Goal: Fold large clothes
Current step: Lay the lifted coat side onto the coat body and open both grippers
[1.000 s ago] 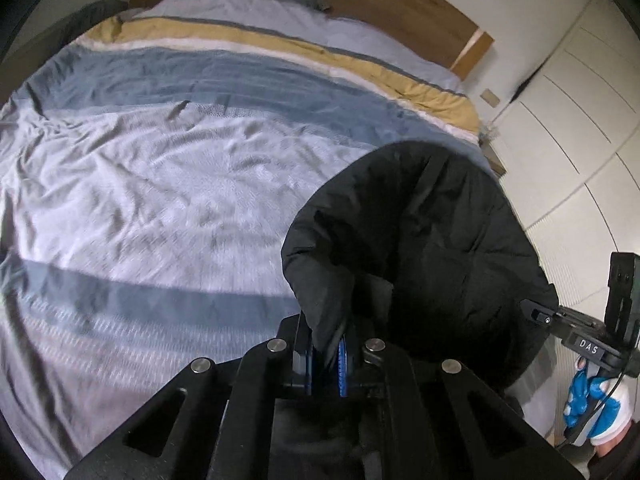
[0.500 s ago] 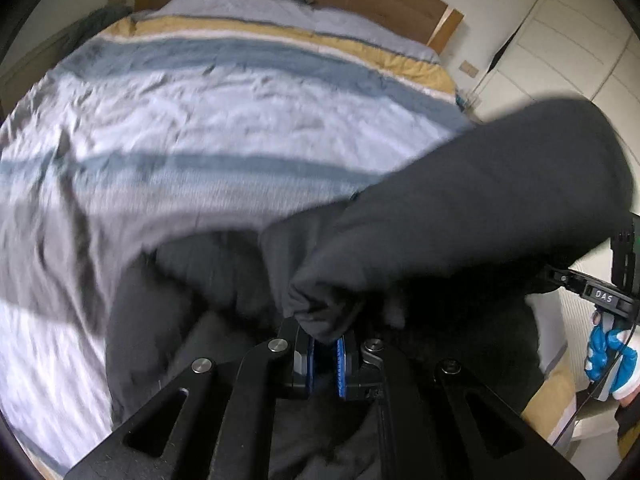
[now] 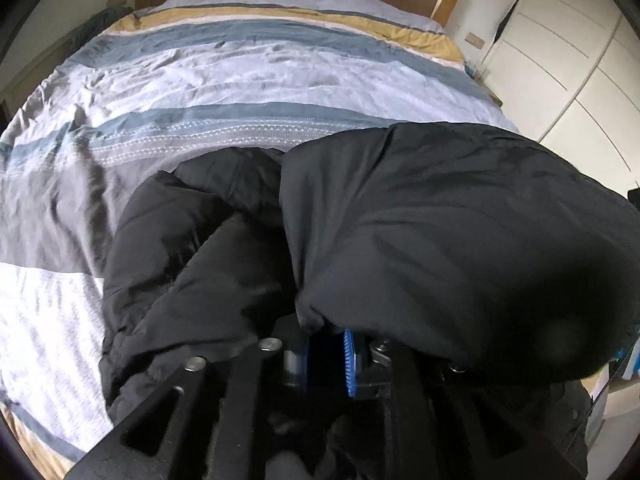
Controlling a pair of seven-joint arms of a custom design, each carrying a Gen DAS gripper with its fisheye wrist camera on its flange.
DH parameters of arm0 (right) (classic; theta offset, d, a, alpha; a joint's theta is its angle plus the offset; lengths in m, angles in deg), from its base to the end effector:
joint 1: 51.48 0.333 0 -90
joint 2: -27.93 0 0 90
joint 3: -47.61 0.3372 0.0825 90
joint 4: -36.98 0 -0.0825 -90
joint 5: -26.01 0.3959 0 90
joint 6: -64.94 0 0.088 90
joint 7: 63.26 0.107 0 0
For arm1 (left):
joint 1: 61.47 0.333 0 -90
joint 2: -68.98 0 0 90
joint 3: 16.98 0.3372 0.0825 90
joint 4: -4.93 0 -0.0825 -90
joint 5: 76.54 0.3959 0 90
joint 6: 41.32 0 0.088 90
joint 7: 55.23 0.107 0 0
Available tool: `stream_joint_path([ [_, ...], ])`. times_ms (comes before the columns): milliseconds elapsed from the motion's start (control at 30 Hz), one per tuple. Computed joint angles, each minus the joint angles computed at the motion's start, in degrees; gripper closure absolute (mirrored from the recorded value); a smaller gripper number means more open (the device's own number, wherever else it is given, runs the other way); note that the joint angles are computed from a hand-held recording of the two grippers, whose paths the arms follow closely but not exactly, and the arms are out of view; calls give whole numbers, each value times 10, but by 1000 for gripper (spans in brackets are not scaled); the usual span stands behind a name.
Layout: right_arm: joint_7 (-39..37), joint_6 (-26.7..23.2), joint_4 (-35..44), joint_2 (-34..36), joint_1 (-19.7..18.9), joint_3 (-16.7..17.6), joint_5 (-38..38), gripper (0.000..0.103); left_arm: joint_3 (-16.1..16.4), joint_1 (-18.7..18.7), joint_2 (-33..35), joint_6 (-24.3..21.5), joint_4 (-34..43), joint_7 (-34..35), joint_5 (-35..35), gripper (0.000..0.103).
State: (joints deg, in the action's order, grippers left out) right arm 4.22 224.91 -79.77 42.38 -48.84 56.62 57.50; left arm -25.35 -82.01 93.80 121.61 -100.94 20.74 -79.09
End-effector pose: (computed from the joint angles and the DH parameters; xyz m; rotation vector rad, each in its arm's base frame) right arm 0.6328 0.1007 0.3846 -1.9071 1.7091 -0.1960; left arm 0.6209 -0.3271 0.3679 -1.8332 2.2189 -0.8152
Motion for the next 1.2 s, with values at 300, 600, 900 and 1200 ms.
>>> stream_joint_path([
  [300, 33, -47, -44, -70, 15, -36, -53, 66, -4, 13, -79, -11, -68, -7, -2, 51],
  [600, 14, -75, -9, -104, 44, -60, -37, 54, -17, 26, -89, -4, -24, -16, -7, 30],
  [900, 6, -91, 100, -19, 56, -33, -43, 51, -27, 6, 2, -43, 98, 15, -12, 28],
  [1200, 8, -99, 117, 29, 51, -13, -88, 51, -12, -21, 49, -67, 121, 26, 2, 28],
])
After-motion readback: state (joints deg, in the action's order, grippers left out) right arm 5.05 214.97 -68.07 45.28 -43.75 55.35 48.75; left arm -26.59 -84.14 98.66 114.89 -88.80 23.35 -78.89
